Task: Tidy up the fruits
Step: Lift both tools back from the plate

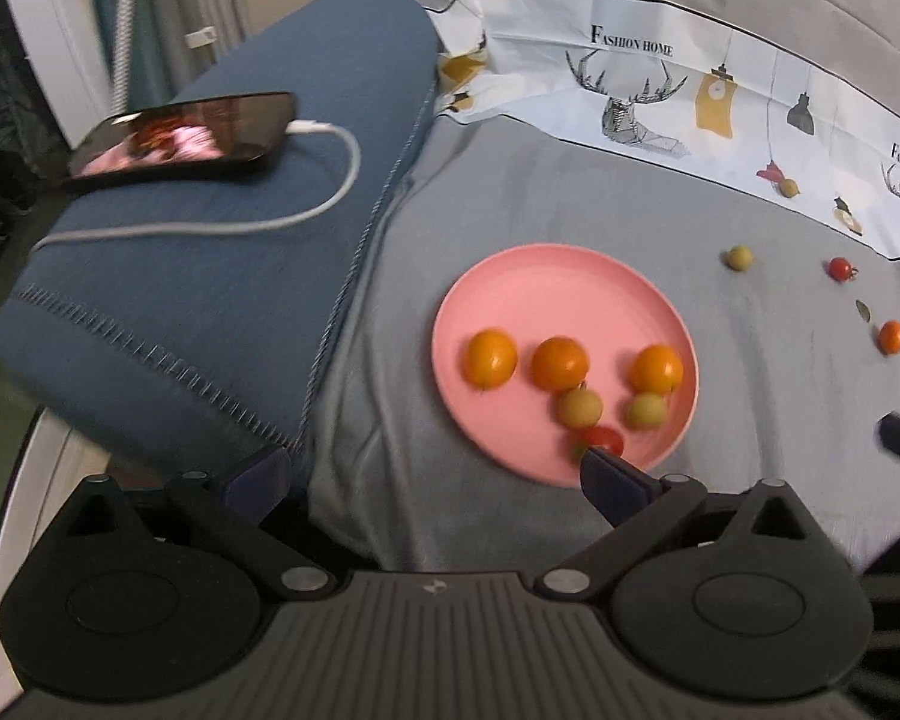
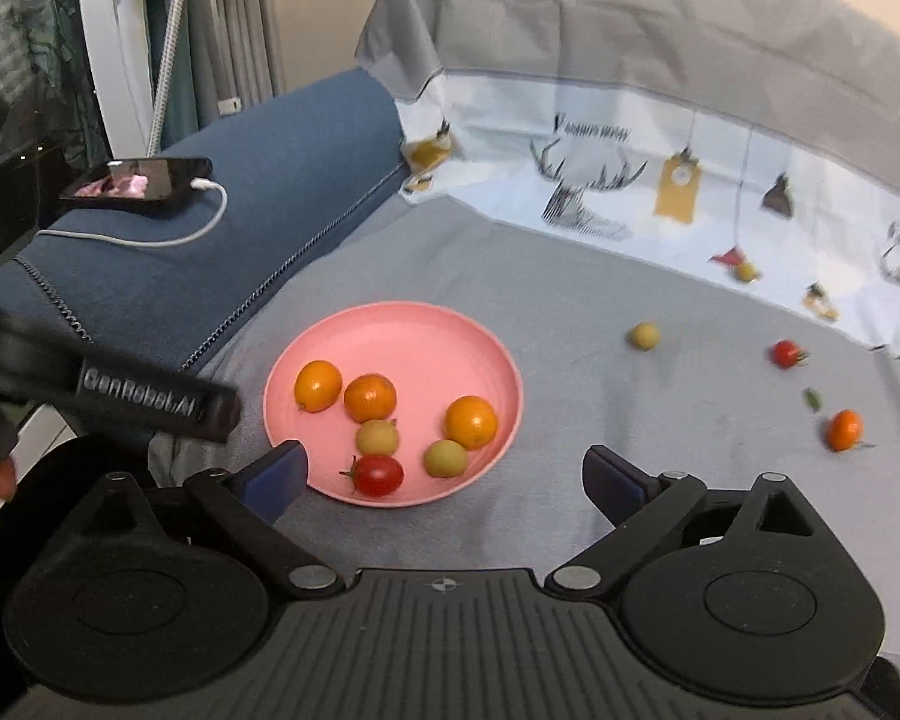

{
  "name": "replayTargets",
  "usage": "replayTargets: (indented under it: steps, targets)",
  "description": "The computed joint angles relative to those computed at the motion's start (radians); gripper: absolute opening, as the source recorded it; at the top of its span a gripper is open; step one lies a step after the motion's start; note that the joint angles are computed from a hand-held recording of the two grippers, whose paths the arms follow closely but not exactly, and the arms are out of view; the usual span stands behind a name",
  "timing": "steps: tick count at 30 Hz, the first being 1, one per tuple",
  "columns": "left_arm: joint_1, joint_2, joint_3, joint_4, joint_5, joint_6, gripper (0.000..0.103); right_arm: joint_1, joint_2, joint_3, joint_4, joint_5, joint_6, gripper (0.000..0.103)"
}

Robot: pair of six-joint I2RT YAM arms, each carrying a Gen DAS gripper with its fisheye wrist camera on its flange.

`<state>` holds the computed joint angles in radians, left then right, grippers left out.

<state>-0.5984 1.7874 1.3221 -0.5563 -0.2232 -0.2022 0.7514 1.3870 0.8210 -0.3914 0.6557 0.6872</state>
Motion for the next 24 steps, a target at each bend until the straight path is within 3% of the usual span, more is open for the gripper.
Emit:
replayTargets:
  steps: [11, 24]
  targets:
    - [-0.061, -0.246, -0.200, 0.011, -0.059, -0.048, 0.103, 0.264, -0.116, 0.041, -0.282, 0.264, 0.243, 0.100]
    - [-0.135, -0.397, -0.276, -0.008, -0.118, -0.078, 0.103, 0.452, -0.103, 0.114, -0.523, 0.405, 0.481, 0.100]
